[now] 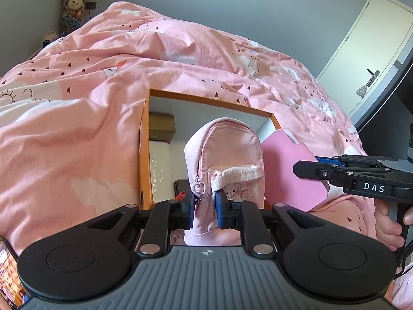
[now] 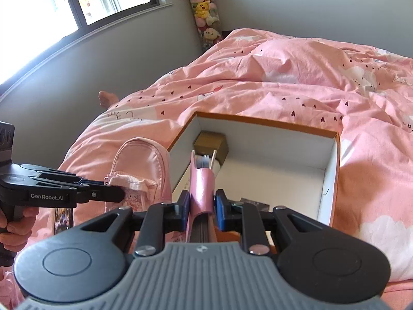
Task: Organize objects
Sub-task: 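Lift the pink backpack with the left tool while the right tool lifts the pink pouch over the box, then lower the pink backpack into the box while the right tool drops the pink pouch inside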
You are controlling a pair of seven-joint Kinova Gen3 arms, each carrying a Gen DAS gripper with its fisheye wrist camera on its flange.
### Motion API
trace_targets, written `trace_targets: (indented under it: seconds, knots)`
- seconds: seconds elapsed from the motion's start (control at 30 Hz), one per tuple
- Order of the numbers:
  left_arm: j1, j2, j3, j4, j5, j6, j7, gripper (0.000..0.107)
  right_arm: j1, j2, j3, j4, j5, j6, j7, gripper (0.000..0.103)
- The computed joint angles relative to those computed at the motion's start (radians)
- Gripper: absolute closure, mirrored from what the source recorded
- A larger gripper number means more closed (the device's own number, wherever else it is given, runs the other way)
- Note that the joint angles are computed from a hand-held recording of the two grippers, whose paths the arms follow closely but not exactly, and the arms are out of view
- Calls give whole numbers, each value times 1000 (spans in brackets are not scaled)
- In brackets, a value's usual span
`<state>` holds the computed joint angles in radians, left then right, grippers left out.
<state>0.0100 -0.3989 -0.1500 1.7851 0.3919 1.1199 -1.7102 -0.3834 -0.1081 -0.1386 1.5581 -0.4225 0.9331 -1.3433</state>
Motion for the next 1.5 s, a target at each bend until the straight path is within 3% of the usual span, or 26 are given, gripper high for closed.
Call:
trace_targets:
  seconds: [0.27,0.57,0.83,1.0,1.2,1.3,1.5]
  knots:
    - [-21,158,40,-103,-15,-35,3,90,18,112,-8,-51,48,-87,-108,81]
    - [-44,322,129,-205,-140,-30,41,90,28,296,-21,-129,55,-123,-248,80]
    - [-60,427,146,-258,-86,19,7,90,-2,394,-25,-178,144,-145,-346,80]
    - [-80,458,149,-284,-54,26,-5,90,59,447,-54,-210,69,-115,-306,80]
    - [-82,476,155,-342,-113,64,22,89,96,513,-86,-244,-32,-94,-279,80]
    - [-80,485,158,-358,-134,74,27,89,103,559,-101,-285,-68,-39,-267,80]
    - [-77,492,162,-364,-146,76,30,89,62,600,-72,-343,-28,44,-319,79]
